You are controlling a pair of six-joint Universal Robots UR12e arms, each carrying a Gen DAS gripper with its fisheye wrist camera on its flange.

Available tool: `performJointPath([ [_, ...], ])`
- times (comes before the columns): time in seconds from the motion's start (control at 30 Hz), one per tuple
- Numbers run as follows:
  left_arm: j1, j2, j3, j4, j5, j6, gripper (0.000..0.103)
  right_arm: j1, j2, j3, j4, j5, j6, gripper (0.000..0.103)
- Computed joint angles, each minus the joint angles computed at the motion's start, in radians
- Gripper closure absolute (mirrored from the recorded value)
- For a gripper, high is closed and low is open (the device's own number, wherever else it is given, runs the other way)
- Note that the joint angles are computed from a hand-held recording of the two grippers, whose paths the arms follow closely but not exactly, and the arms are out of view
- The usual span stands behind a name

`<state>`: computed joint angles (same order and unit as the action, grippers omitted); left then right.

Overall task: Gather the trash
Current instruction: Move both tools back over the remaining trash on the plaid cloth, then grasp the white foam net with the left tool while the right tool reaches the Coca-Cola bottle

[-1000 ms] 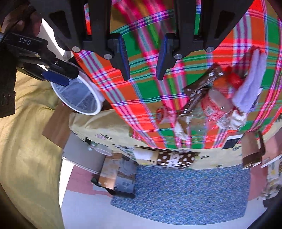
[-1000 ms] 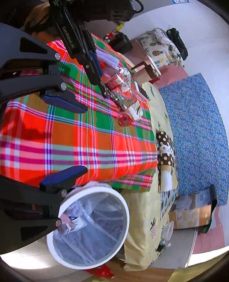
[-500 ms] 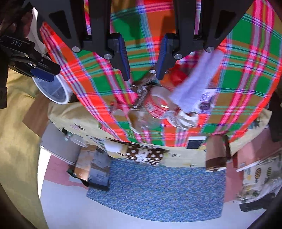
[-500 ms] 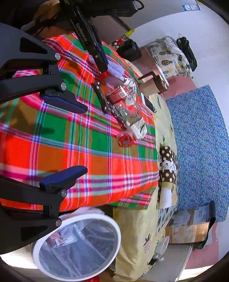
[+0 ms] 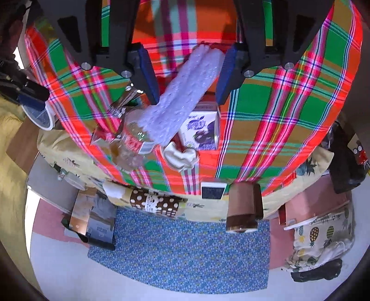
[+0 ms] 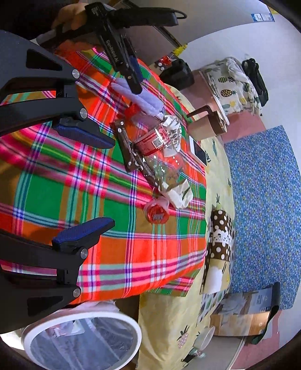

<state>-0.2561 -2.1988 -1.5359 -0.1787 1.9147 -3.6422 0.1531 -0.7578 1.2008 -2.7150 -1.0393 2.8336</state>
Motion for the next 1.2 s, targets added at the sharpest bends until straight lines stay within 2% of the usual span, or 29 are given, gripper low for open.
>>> performJointPath([
  [0.27,0.011,-0.010,0.003,-0.032,-0.064,0.045,0.053,0.013,0.013,-0.028,0.032,-0.006,-0.007,0.040],
  [0.37,0.015,-0.008,-0.004,-0.030,-0.078,0.036,0.067,0.019,0.016,-0.035,0.044,-0.005,-0.013,0.040],
  [0.5,0.018,0.001,-0.023,-0.003,-0.089,0.021,0.078,0.026,0.017,-0.039,0.055,0.004,-0.027,0.040],
  [0.8,0.020,0.031,-0.070,0.047,-0.066,-0.037,0.081,0.047,0.028,-0.062,0.069,0.012,-0.011,0.040],
  [0.93,0.024,0.045,-0.091,0.069,-0.058,-0.046,0.081,0.059,0.041,-0.085,0.068,0.005,0.032,0.040],
  [1.1,0.031,0.056,-0.111,0.086,-0.062,-0.055,0.081,0.076,0.067,-0.124,0.033,-0.027,0.146,0.040],
  [1.2,0.037,0.061,-0.122,0.093,-0.063,-0.064,0.081,0.086,0.084,-0.150,0.042,-0.049,0.203,0.040],
])
